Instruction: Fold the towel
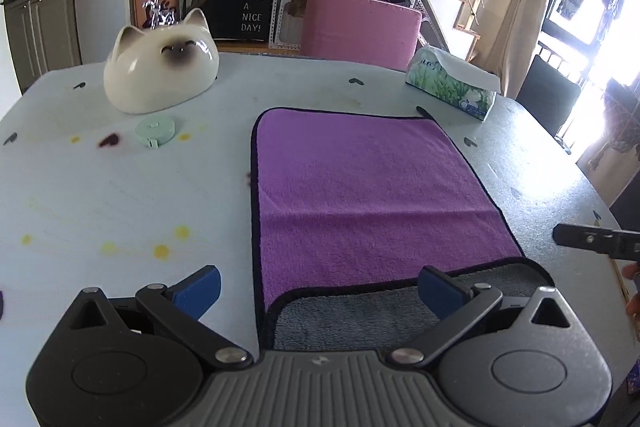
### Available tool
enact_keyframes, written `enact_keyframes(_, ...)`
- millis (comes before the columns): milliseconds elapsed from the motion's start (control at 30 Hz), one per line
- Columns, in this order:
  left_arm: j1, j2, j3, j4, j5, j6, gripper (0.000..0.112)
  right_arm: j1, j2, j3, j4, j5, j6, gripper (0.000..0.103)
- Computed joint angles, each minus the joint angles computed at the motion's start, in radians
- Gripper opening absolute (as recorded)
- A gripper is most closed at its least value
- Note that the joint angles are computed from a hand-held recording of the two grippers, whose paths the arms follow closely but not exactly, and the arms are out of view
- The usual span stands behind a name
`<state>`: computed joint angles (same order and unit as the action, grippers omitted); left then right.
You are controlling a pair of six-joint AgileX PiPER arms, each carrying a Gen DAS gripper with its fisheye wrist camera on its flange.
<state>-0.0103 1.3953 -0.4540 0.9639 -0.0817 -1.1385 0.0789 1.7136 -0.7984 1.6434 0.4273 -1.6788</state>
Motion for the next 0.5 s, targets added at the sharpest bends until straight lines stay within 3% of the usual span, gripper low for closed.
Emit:
enact_keyframes(133,0.095,0.041,0.015,0.13,-0.134,-0.088,0.101,-0.031,0.075,-0.043,-0.082,0.083,0.048,0.08)
enact_keyframes(233,0.159,0.067,0.019,0.231,-0.226,-0.174,0.092,-0.042,0.115,-0.065,-0.121,0.117,0.059,0.069)
enact_keyframes(300,0.181,0.079,0.022,0.232,-0.258,-0.165,0.086,-0.047,0.136,-0.079,-0.158,0.131,0.089,0.054)
enact_keyframes(500,0.23,0.138,0.013,0.293,-0.319,-0.205,0.068,-0.055,0.178,-0.099,-0.187,0.139,0.095,0.042)
